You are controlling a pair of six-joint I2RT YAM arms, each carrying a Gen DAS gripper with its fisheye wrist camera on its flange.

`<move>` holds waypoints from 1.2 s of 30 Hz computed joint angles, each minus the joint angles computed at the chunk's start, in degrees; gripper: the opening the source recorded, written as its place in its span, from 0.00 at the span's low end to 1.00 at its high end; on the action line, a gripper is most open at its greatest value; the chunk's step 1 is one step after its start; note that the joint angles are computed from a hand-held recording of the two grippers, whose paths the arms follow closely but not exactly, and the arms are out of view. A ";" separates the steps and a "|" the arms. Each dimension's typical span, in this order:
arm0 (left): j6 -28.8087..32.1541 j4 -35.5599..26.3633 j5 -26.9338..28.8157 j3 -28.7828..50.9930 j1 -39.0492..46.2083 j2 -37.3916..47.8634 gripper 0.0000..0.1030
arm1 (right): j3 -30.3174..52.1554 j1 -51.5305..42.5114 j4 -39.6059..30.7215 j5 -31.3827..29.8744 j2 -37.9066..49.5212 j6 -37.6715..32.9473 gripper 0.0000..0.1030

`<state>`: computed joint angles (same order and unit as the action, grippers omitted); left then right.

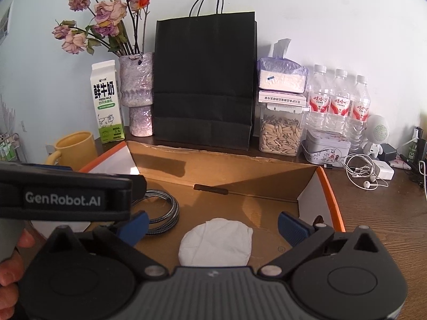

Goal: Organize objects
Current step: 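Carry the cloth and cable into the cardboard box and open both tools, then move the right tool to the plush dog while the left tool moves to the navy pouch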

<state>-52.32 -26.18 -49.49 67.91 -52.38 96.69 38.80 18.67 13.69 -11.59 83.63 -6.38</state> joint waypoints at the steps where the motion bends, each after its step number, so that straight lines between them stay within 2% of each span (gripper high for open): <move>1: -0.58 -0.75 -0.35 0.12 -0.39 -0.17 1.00 | -0.40 0.06 -0.19 -0.05 -0.76 0.03 1.00; 8: -4.50 -6.36 -3.39 1.26 -4.34 -1.38 1.00 | -4.05 -0.56 -2.18 -1.06 -7.94 -0.49 1.00; 17: -13.34 -15.72 -7.59 2.84 -10.94 -2.36 1.00 | -9.93 -3.27 -6.28 -3.43 -18.95 -1.38 1.00; 25: -24.07 -25.87 -11.10 3.96 -17.67 -2.65 1.00 | -15.24 -7.54 -12.13 -7.72 -30.67 -3.23 1.00; 31: -34.48 -35.30 -13.97 4.70 -23.07 -1.72 1.00 | -19.06 -12.44 -18.26 -12.69 -39.70 -5.38 1.00; 36: -41.81 -41.54 -13.86 4.56 -26.35 -0.78 1.00 | -21.02 -17.10 -23.19 -16.36 -45.21 -8.18 1.00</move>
<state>-94.13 -67.73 -63.35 72.48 -78.73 95.92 17.78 1.57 -9.50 -27.95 38.43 -14.56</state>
